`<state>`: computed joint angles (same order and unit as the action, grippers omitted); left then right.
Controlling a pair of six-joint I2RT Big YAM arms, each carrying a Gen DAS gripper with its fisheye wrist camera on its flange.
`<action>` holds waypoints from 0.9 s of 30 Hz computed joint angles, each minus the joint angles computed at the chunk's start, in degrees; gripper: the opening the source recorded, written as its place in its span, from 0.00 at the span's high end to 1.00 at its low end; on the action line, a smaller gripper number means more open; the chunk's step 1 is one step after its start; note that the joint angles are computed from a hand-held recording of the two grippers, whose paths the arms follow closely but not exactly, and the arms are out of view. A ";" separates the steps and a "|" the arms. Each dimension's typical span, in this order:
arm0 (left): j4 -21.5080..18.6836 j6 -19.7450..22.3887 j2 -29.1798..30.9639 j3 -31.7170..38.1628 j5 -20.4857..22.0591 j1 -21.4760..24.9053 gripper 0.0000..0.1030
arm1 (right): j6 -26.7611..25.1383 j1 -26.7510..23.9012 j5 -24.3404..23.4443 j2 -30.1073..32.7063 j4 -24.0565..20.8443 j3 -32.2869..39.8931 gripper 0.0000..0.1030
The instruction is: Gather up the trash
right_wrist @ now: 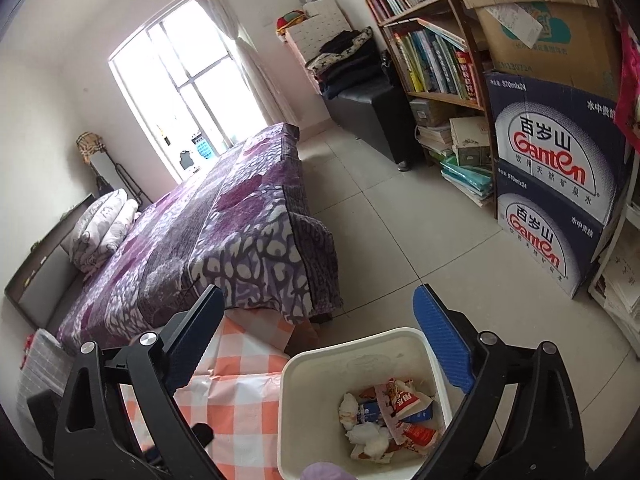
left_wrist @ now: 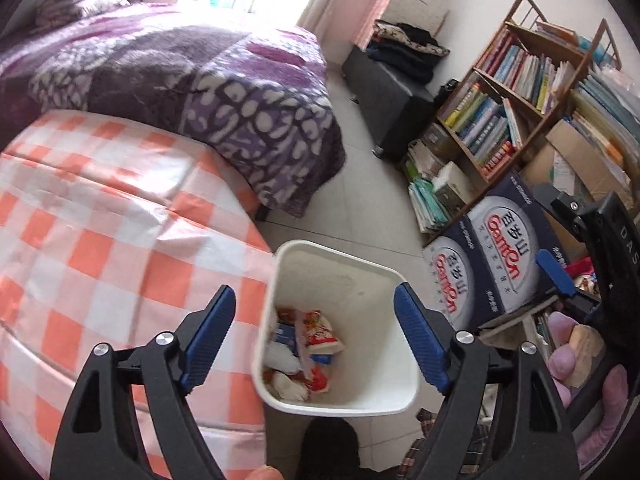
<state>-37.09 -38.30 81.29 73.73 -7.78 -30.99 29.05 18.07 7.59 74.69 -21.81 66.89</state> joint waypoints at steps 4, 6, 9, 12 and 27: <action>-1.86 0.59 -5.82 -3.44 -14.83 -0.66 0.09 | -7.25 7.24 10.14 -0.31 3.08 -1.08 0.07; -2.89 0.77 -9.38 -6.10 -24.93 -1.52 0.07 | -9.44 9.81 13.51 -0.08 3.94 -1.03 0.07; -1.42 1.13 -14.21 -10.79 -38.29 -2.48 0.07 | -13.14 14.48 17.62 0.72 4.60 -0.77 0.07; -2.10 -0.74 -18.41 -13.97 -37.08 -0.05 0.07 | -14.88 17.94 19.32 1.82 2.98 0.15 0.07; -10.02 -6.37 -23.16 -18.50 -36.79 7.37 0.07 | -14.61 25.69 19.99 9.24 2.25 4.63 0.07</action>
<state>-47.11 -44.67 58.13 55.23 -44.58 -23.62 14.44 43.76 27.58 83.93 -19.55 71.52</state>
